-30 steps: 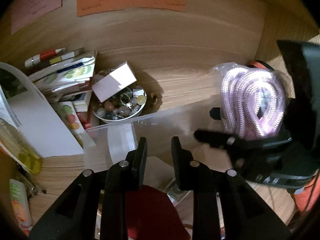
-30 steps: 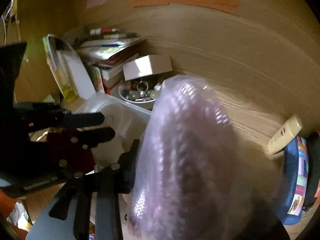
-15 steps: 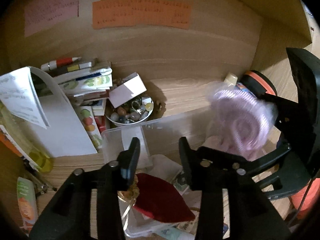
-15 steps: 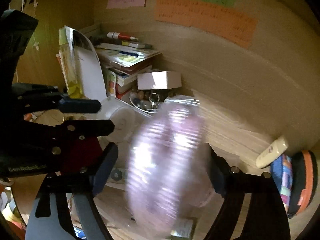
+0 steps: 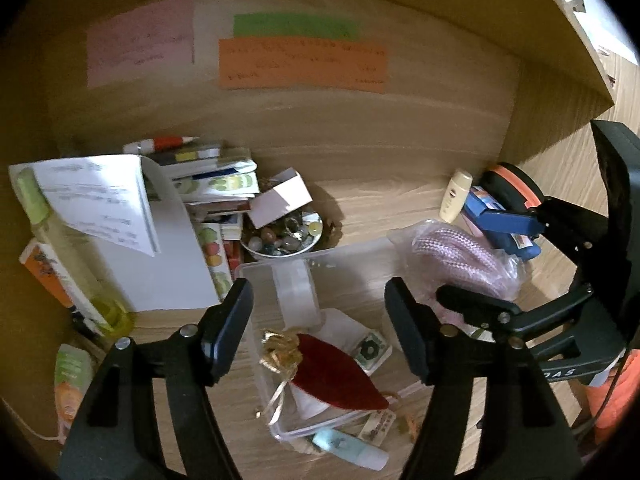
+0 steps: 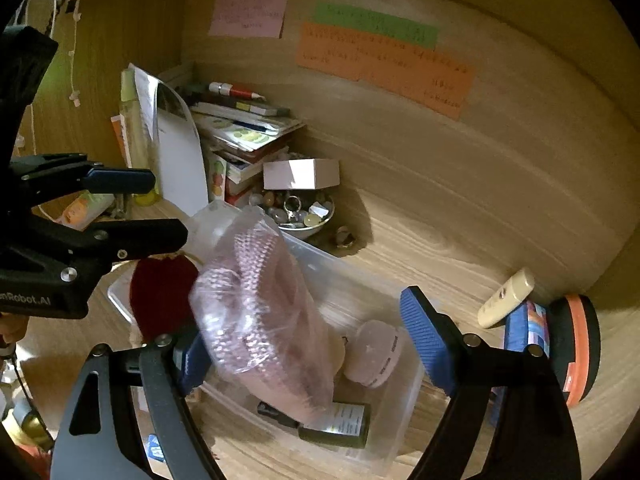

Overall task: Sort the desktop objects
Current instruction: 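Lower the dotted box and pink rope bag into the clear box, open both tools, then withdraw both tools from the clear box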

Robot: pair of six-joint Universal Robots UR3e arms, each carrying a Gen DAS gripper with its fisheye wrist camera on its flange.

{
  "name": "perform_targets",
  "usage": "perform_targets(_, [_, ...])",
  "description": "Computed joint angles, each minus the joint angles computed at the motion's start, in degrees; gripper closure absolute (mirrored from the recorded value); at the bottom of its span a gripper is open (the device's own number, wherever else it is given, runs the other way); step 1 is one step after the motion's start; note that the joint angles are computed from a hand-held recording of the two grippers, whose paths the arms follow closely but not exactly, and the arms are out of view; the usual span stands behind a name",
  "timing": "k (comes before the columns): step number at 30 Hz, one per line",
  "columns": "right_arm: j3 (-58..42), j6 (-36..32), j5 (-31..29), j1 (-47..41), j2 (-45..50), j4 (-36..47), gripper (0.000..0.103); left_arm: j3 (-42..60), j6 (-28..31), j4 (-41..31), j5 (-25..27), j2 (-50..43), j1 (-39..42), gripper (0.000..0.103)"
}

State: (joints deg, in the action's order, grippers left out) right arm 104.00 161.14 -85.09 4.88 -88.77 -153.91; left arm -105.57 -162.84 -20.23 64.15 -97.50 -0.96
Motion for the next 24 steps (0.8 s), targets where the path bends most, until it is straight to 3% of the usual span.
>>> perform_targets(8, [0.50, 2.39, 8.67, -3.15, -6.35, 4.86, 0.018, -4.20, 0.99, -1.39, -1.75, 6.46, 4.05, 0.030])
perform_targets(11, [1.13, 3.57, 6.98, -2.32, -7.45, 3.55, 0.009, -5.69, 1.84, -2.10, -2.42, 8.54, 5.15, 0.028])
perform_targets(24, [15.86, 7.10, 4.42, -3.94, -17.66, 1.90, 0.009, -18.97, 6.42, -0.26, -3.69, 17.96, 7.07, 0.014])
